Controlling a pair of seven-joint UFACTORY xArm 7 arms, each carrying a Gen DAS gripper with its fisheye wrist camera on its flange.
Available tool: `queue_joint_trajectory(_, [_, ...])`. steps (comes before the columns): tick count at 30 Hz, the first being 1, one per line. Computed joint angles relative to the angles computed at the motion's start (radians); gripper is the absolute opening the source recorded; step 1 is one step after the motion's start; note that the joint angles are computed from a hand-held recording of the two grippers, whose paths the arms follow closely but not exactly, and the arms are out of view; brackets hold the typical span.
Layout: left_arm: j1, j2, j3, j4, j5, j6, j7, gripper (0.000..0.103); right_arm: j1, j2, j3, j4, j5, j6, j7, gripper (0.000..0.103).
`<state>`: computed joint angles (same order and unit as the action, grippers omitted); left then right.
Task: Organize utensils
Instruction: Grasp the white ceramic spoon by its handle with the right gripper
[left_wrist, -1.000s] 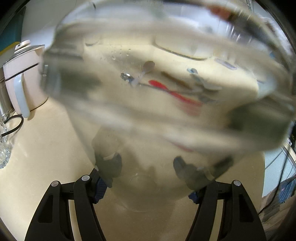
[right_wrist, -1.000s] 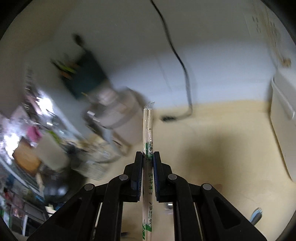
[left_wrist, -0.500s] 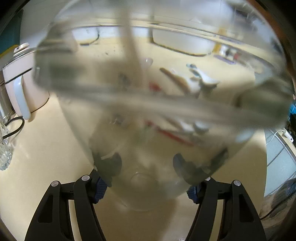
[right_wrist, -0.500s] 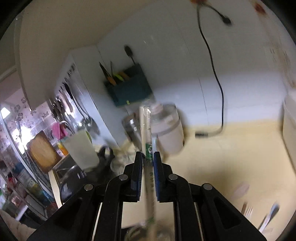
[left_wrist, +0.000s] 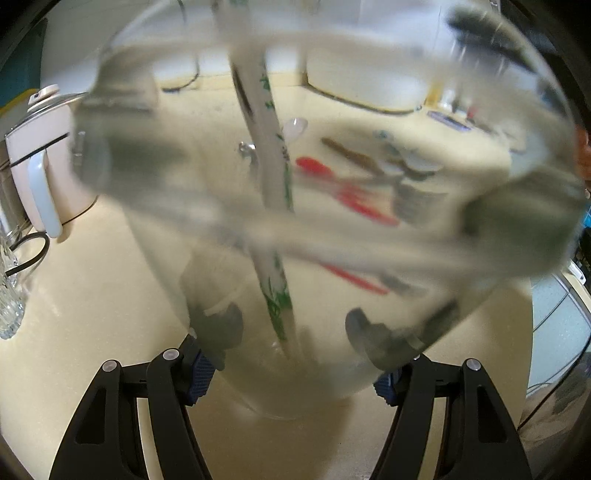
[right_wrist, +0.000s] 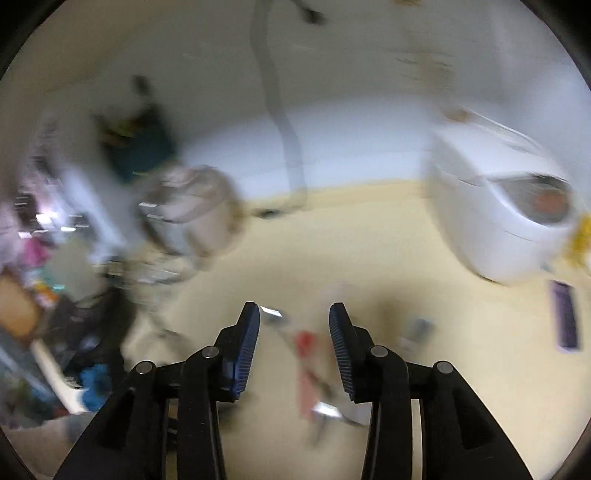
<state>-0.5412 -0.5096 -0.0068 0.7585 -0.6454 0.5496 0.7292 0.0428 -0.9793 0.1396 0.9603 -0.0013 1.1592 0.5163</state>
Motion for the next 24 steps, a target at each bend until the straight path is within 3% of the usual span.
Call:
queue_joint_trajectory(6, [0.001, 0.003, -0.002, 0.002, -0.003, 0.001, -0.001, 0.073, -0.022, -0.007, -0.061, -0.023, -0.008, 0.172, -0.032, 0.040])
queue_joint_trajectory(11, [0.001, 0.010, 0.002, 0.006, -0.009, -0.001, 0.003, 0.073, -0.053, 0.032, -0.170, -0.133, 0.056, 0.171, -0.030, 0.040])
queue_joint_trajectory(14, [0.005, 0.007, 0.002, 0.004, -0.009, 0.001, 0.003, 0.073, -0.071, 0.132, -0.205, -0.151, 0.078, 0.110, -0.056, 0.040])
queue_joint_trajectory(24, [0.013, 0.018, 0.005, 0.023, -0.016, 0.020, 0.012, 0.073, -0.081, 0.341, -0.127, -0.117, 0.061, 0.058, -0.013, 0.039])
